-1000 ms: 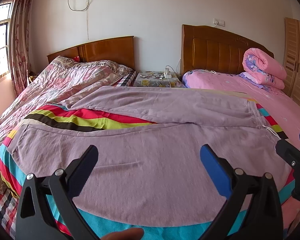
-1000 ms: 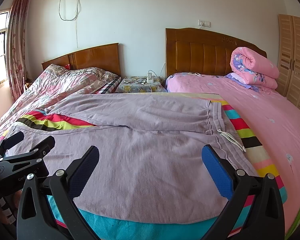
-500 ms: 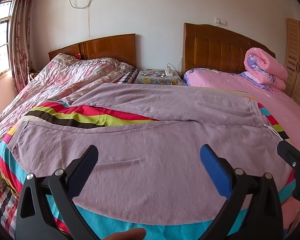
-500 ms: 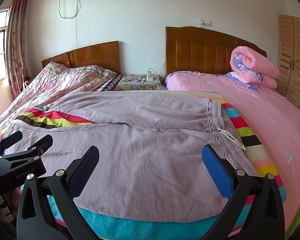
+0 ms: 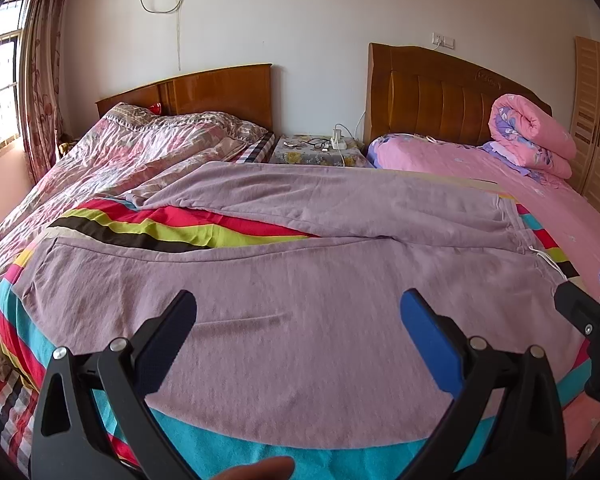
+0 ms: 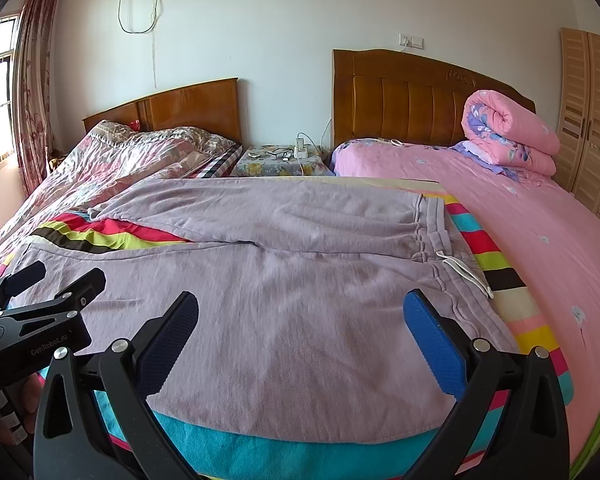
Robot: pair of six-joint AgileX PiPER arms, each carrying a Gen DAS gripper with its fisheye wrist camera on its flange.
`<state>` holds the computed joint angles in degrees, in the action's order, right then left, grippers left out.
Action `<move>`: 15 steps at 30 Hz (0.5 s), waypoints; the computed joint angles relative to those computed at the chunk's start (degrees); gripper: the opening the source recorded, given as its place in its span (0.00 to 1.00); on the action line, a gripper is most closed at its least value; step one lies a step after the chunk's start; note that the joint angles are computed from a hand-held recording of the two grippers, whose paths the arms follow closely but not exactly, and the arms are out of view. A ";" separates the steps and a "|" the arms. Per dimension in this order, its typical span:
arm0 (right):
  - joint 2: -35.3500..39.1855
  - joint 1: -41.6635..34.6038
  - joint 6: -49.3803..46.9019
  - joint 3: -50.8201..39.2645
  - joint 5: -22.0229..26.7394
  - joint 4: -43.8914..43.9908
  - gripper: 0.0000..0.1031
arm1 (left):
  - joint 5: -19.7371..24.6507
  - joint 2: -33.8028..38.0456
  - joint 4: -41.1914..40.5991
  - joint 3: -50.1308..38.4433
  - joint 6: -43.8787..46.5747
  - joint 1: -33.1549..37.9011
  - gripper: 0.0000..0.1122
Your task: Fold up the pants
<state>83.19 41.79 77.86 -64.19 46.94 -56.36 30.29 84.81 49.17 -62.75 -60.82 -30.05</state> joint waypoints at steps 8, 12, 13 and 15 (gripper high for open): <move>0.05 -0.11 0.14 0.05 -0.08 0.01 0.96 | 0.09 0.12 0.43 0.15 -0.42 0.00 0.90; 0.07 -0.15 0.26 0.19 -0.16 0.01 0.96 | 0.08 0.15 0.56 0.23 -0.42 0.04 0.90; 0.05 -0.11 0.36 0.21 -0.12 -0.05 0.96 | 0.03 0.14 0.51 0.27 -0.35 0.05 0.90; 0.00 -0.17 0.64 0.37 -0.26 -0.23 0.96 | 0.04 0.19 0.92 0.43 -0.76 0.04 0.90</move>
